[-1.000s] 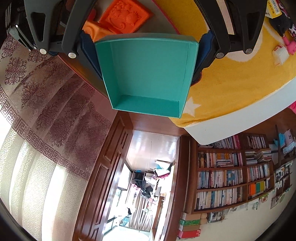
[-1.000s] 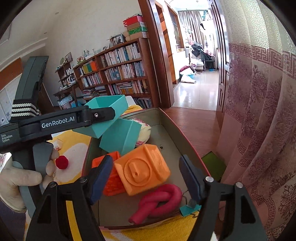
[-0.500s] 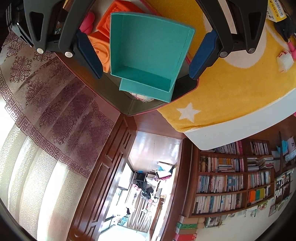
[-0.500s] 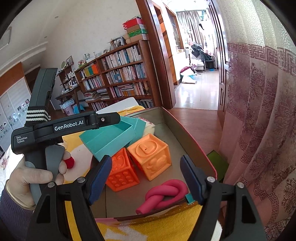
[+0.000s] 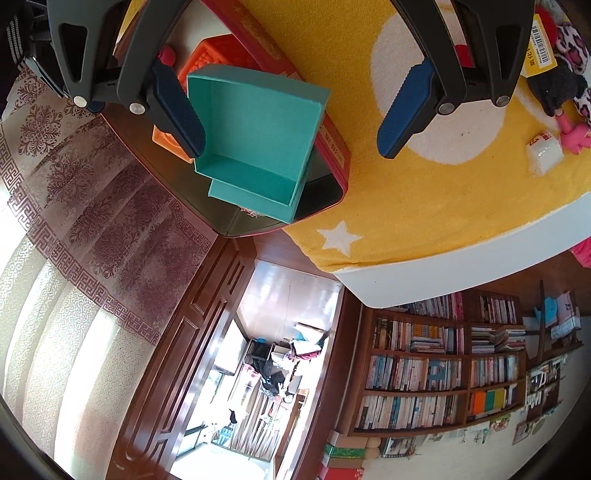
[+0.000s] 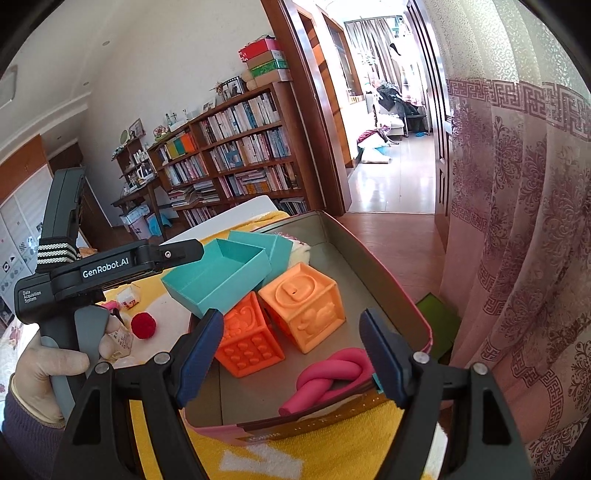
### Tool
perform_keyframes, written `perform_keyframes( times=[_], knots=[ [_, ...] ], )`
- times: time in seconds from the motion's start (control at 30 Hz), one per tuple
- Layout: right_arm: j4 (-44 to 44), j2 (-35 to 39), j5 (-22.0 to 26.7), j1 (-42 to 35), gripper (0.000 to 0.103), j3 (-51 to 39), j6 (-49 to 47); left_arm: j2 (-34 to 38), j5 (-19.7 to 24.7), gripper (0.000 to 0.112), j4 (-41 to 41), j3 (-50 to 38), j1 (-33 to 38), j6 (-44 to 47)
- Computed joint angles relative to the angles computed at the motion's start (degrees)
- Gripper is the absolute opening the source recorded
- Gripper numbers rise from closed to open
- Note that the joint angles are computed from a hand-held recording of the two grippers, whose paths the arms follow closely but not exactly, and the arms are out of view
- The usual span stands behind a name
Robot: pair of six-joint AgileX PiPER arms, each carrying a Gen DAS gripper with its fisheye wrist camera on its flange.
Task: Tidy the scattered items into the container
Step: 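Open both grippers in the tin and withdraw them, then grasp the clear plastic bag with right gripper while left gripper grasps the grey sock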
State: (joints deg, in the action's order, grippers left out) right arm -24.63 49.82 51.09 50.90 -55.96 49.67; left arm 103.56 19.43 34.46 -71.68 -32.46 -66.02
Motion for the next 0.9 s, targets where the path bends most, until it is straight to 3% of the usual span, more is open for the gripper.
perform_keyframes(
  times=[0.17, 0.53, 0.7, 0.9],
  knots=[
    [-1.9, -0.2, 0.7, 2.5, 0.079, -0.4, 3.9, -5.6, -1.1, 0.096, 5.8, 7.3, 0.9, -9.0],
    [-15.8, 4.6, 7.2, 22.3, 0.079, -4.4, 18.7, -24.7, -0.9, 0.096, 19.0, 28.7, 4.9, -27.7],
    [-17.9, 9.3, 6.6, 27.7, 0.079, -6.6, 21.6, -34.7, -0.3, 0.096, 14.1, 38.5, 11.3, -24.0],
    [-16.4, 15.9, 3.5, 31.1, 0.079, -9.8, 21.2, -44.2, -1.7, 0.096, 1.9, 47.8, 22.7, -11.1]
  ],
)
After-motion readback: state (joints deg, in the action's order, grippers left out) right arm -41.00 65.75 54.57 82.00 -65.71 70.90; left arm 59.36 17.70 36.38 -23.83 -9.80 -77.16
